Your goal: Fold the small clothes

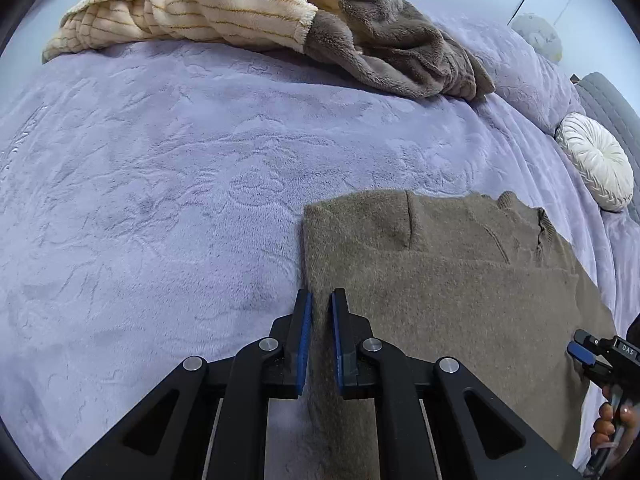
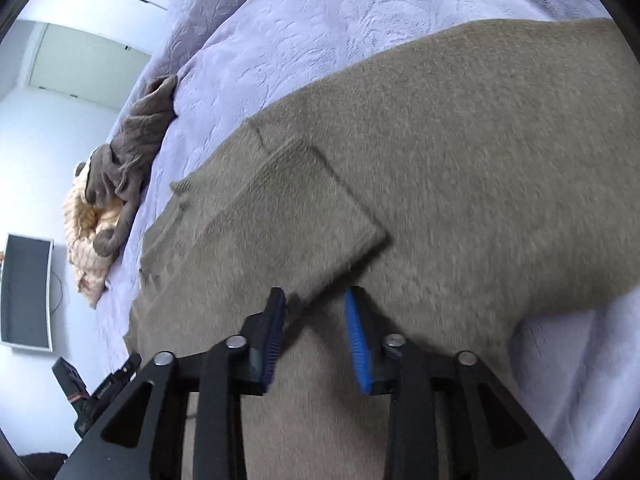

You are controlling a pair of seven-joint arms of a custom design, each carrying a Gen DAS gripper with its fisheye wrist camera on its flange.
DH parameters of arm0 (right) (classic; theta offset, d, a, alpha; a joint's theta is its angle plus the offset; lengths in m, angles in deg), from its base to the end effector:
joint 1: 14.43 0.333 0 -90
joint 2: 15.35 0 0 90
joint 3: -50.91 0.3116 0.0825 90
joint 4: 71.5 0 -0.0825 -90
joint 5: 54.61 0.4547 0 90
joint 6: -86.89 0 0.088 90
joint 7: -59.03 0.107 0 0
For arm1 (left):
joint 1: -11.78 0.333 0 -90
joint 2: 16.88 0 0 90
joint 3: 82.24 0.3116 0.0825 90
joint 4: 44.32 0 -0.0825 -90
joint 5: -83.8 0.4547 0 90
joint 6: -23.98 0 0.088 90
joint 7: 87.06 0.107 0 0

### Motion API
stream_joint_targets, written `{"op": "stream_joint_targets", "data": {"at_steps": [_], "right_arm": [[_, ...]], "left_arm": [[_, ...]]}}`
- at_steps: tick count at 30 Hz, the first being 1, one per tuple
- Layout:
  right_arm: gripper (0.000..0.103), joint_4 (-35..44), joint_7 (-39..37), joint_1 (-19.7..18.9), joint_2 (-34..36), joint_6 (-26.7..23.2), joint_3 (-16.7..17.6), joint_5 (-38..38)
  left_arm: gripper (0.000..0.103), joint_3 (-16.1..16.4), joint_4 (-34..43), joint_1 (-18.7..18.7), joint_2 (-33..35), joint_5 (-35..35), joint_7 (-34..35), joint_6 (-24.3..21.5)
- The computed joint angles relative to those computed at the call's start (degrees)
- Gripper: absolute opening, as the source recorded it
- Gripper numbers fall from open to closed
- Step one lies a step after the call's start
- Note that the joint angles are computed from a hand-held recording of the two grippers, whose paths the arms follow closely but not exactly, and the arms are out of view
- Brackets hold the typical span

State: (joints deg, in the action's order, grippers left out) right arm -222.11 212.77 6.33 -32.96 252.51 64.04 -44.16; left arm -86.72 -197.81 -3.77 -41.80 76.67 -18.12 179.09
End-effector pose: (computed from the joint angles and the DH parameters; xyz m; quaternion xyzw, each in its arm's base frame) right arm 0.4266 0.2695 0.3587 -0.4158 0.8656 0.0303 0.2773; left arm 0.4502 -0.1573 0.3743 -0.7275 0.6463 -0.2177 0.0753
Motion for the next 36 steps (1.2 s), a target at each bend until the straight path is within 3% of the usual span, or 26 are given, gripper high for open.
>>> {"op": "stream_joint_targets", "data": {"at_steps": [6,11,13,15,17,18,21,24,29,31,32,33,34,36], "right_arm": [[0.044,-1.2,-3.63,4.05,-2.92,-1.99,-1.16,4.4],[0.044,-0.49,-4.41,4.61,-1.41,-0.34,-0.65,5.69],[0.044,-0.09,-4.52,4.63,0.29,2.82,-1.05,6.65],[0.044,1.02,-7.06,6.08,3.34,6.08,-2.95,9.44],[0.017,2.78,-5.18,4.13,5.07,3.55,-1.53,7.88],[0.01,3.05,-4.71,3.91,5.09,2.42,-1.3,7.4],[0.008,1.96,-2.37,2.72,2.8,-0.2,0.53,3.78],[0.006,-0.29,-4.25,5.18,0.41,-0.42,-1.07,5.74],[0.018,-4.28,-6.55,7.61,-5.3,0.44,-1.83,9.67],[0.046,-5.9,-6.68,8.65,-7.61,0.08,-1.88,11.19],[0.05,-6.5,-6.66,9.29,-8.46,0.15,-1.94,12.06],[0.05,-7.36,-6.52,9.97,-9.6,0.32,-1.92,12.95],[0.051,-7.96,-6.25,10.33,-10.57,-0.01,-1.69,13.39],[0.051,-9.35,-5.15,10.62,-12.8,-0.77,-0.87,13.72]], "left_arm": [[0.011,-0.22,-4.24,-3.73,-7.11,-2.25,0.03,-2.61],[0.011,-2.43,-6.41,-4.25,-7.48,0.42,-2.75,-4.99],[0.011,-2.2,-7.95,-4.64,-8.04,0.74,-3.01,-2.64],[0.011,-2.5,-7.93,-4.39,-8.06,2.14,-3.36,-3.1],[0.011,-3.41,-7.67,-3.5,-8.52,4.25,-4.39,-4.83],[0.011,-3.48,-7.74,-3.26,-8.86,4.87,-4.79,-5.49],[0.03,-3.51,-8.48,-2.2,-10.11,5.81,-7.18,-6.64],[0.033,-3.65,-8.76,-2.21,-11.8,6.19,-9.47,-8.32],[0.033,-4.83,-7.61,-4.25,-13.51,7.26,-11.31,-11.57],[0.033,-4.97,-6.81,-5.72,-13.57,6.7,-11.83,-12.18],[0.045,-4.97,-6.4,-6.6,-13.5,6.19,-11.98,-12.39],[0.063,-5.16,-5.87,-7.23,-13.34,5.89,-12.31,-12.85],[0.096,-6.06,-5.44,-7.46,-13.44,6.05,-13.51,-13.24],[0.102,-7.7,-5.21,-8.09,-13.9,7.1,-15.48,-12.5]]}}
